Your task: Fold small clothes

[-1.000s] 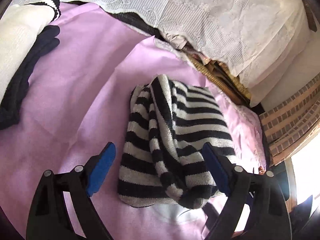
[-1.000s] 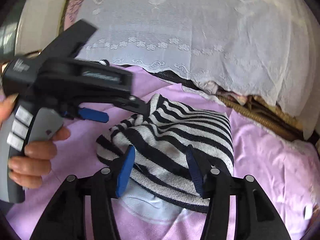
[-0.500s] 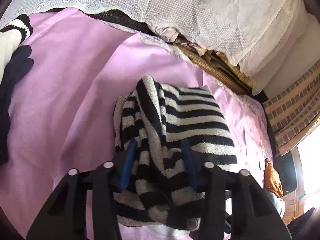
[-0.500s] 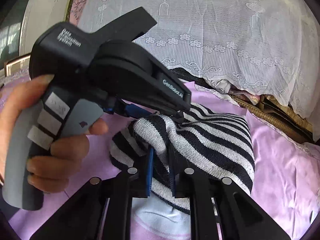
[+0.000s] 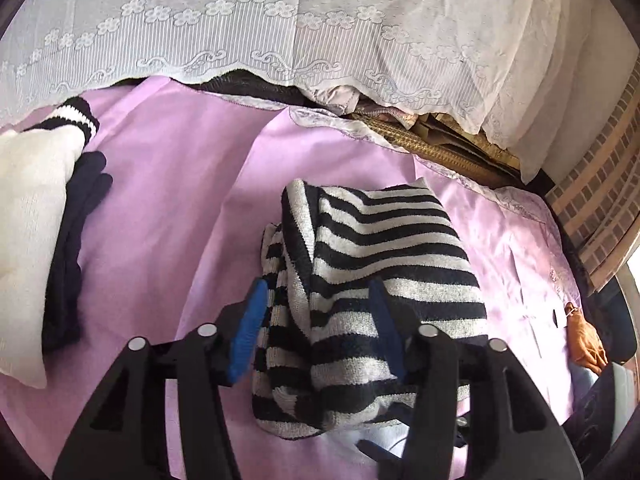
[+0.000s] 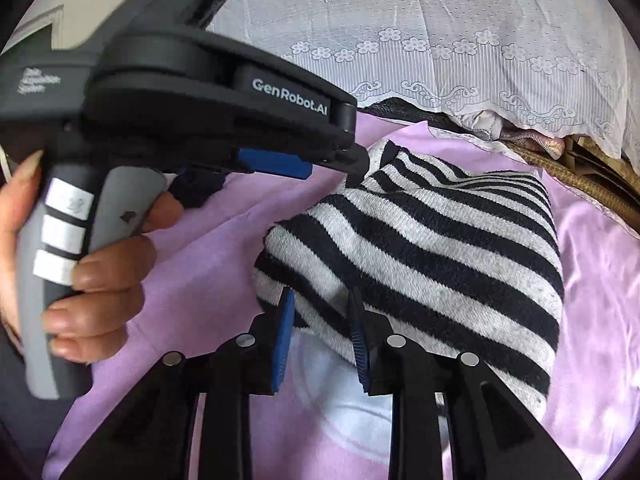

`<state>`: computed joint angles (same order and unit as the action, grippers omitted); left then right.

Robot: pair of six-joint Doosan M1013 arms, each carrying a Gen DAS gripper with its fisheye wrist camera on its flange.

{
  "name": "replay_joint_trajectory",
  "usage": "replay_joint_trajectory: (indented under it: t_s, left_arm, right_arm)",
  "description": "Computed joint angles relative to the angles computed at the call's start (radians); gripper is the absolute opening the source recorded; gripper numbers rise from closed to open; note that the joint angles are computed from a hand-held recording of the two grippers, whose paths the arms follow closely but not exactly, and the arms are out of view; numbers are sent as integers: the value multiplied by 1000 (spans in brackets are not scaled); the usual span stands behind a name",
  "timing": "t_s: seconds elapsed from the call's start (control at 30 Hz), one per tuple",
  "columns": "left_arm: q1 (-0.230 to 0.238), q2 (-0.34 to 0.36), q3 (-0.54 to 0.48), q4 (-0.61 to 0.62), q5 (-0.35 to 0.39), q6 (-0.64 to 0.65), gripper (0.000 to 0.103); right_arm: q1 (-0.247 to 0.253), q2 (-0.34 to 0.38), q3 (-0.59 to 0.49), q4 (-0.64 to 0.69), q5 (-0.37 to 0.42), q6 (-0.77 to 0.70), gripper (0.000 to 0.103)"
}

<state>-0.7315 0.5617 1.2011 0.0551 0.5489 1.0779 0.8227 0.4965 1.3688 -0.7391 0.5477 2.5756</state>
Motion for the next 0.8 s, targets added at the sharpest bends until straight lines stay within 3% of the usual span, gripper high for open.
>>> replay_joint_trajectory:
  t_s: [0.1,0.27,0.33,0.37,0.53,0.6,0.73,0.8]
  left_arm:
    - [-2,-1,-3,-29,-3,21,53]
    - [-18,2,-14,-74,-24,100,53]
    - [-30,13,-36,-44,-12,104,58]
    - [-37,24,-54,-8,6,86,63]
    - [-41,104,-148,48,131,43,68]
    - [-39,110,-128,87,102,24,73]
    - [-64,110,-103,263,81,-64,77]
    - [-67,110,-95,294,64,-91,80]
  right_arm:
    - [-9,-57,71,-51,-24,77,27]
    - [-80,-121,134,-221,-111,502,28]
    - [-108,-116,119,-219,-137,574,27]
    - [-119,-104,102,-210,-142,583,27]
    - [-140,-26,-5,-80,-92,515,27]
    - [-153,11,-47,25,-52,409,24]
    - [-141,42,-69,-17,27,368,24]
    - [-139,42,-65,-19,31,355,24]
